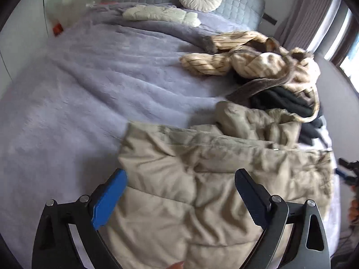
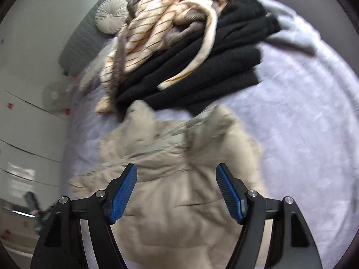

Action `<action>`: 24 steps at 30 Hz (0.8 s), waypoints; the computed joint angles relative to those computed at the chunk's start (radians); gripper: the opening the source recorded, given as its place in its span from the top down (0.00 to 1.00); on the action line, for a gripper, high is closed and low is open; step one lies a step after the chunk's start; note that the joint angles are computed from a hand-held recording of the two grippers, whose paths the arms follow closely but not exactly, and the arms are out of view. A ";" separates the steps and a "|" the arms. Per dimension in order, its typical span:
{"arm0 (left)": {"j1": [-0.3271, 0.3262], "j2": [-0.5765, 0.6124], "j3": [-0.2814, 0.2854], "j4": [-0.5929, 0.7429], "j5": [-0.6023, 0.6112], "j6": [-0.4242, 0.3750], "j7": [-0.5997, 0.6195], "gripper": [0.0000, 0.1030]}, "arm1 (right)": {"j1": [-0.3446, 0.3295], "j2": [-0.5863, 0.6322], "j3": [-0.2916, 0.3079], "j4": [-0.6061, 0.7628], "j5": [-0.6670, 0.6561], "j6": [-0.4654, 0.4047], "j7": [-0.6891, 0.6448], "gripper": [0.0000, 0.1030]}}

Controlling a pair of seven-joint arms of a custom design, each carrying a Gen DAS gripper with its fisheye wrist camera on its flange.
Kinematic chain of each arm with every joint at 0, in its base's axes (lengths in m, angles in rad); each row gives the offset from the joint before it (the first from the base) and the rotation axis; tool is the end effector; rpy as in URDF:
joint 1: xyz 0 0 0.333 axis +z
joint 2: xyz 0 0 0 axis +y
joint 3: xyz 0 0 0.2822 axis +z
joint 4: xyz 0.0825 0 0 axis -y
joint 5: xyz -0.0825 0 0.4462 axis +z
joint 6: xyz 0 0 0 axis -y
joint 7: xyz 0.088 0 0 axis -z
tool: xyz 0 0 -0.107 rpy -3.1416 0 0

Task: Fold large clothes
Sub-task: 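Lift the hem with both tools and fold it over toward the collar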

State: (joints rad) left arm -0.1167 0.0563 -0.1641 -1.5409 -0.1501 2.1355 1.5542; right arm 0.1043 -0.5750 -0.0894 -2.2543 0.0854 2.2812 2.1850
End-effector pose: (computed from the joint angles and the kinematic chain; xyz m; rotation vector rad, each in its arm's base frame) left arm 0.6492 -0.1909 0.6351 -1.7843 2.2182 -0.7662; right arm 0.5020 0.0033 0.6090 -1.1456 2.2691 -0.2029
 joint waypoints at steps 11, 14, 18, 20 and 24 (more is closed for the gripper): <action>-0.001 0.246 0.035 0.197 0.061 -0.095 -0.213 0.66 | -0.040 0.116 -0.005 0.035 -0.020 -0.024 -0.041 0.86; -0.032 0.280 0.049 0.206 0.171 -0.063 -0.285 0.66 | -0.059 0.198 0.015 0.074 -0.074 -0.037 -0.004 0.86; -0.061 0.334 0.057 0.235 0.254 -0.055 -0.333 0.66 | -0.067 0.252 0.022 0.062 -0.096 -0.011 0.035 0.86; -0.070 0.343 0.060 0.241 0.282 -0.053 -0.339 0.66 | -0.070 0.264 0.026 0.063 -0.116 -0.002 0.044 0.85; -0.075 0.395 0.064 0.307 0.292 -0.076 -0.366 0.66 | -0.074 0.276 0.015 0.063 -0.098 0.030 0.074 0.83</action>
State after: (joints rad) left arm -0.1918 0.4511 -0.1004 -1.2337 0.1422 2.0597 1.1886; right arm 0.0298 -0.2995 -0.0744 -2.1914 -0.0127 2.3116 2.2592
